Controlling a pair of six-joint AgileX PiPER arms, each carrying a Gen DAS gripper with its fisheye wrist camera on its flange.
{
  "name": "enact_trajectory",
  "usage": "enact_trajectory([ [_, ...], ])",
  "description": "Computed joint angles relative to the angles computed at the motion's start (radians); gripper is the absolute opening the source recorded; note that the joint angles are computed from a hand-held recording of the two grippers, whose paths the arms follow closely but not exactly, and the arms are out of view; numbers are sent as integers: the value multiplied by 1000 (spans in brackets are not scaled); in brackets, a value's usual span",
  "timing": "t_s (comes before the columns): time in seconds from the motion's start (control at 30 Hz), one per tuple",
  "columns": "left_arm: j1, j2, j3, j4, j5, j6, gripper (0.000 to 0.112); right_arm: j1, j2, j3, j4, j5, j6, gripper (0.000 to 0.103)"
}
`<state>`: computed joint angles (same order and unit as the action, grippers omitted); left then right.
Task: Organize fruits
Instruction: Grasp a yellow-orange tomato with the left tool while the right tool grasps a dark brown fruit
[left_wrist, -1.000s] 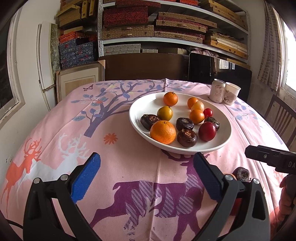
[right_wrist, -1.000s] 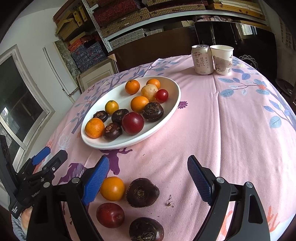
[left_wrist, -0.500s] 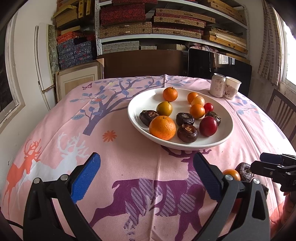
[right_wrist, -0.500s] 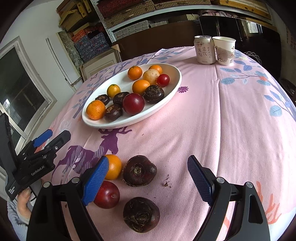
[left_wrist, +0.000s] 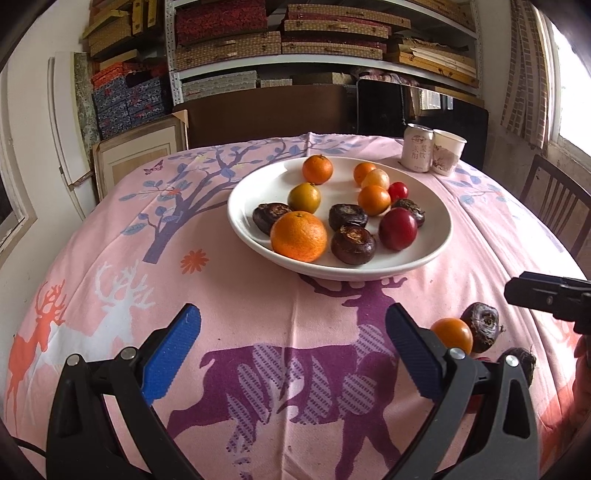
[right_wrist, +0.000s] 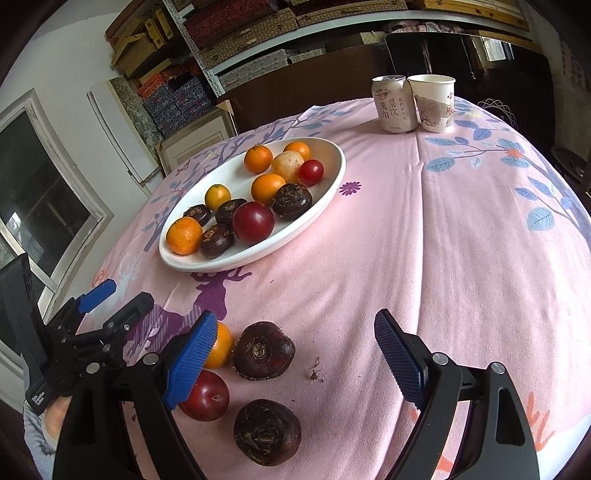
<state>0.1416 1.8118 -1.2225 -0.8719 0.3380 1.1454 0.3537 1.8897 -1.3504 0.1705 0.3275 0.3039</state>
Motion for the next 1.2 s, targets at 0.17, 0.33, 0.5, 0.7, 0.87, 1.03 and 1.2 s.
enact_trajectory([
  [0.17, -15, -24, 33, -115, 65, 177, 98, -10, 5, -9, 8, 10, 12, 87],
  [0.33, -47, -42, 63, -184, 119, 306, 98, -24, 1, -3, 47, 4, -3, 87],
  [0.5, -81, -1, 12, 26, 106, 104, 99, -25, 4, -6, 46, 5, 0, 87],
  [0.7, 20, 31, -55, 94, 135, -94, 98, -27, -3, 4, 59, -1, -12, 87],
  [0.87, 34, 27, -43, -3, 211, 29, 98, -23, -12, 16, 63, -19, -25, 87],
  [1.03, -46, 17, -13, 101, 101, 10, 98, -12, -11, 13, 5, -22, 19, 87],
  [1.2, -47, 67, -88, 178, 197, -58, 50, -2, -4, 4, -36, -12, 44, 88],
])
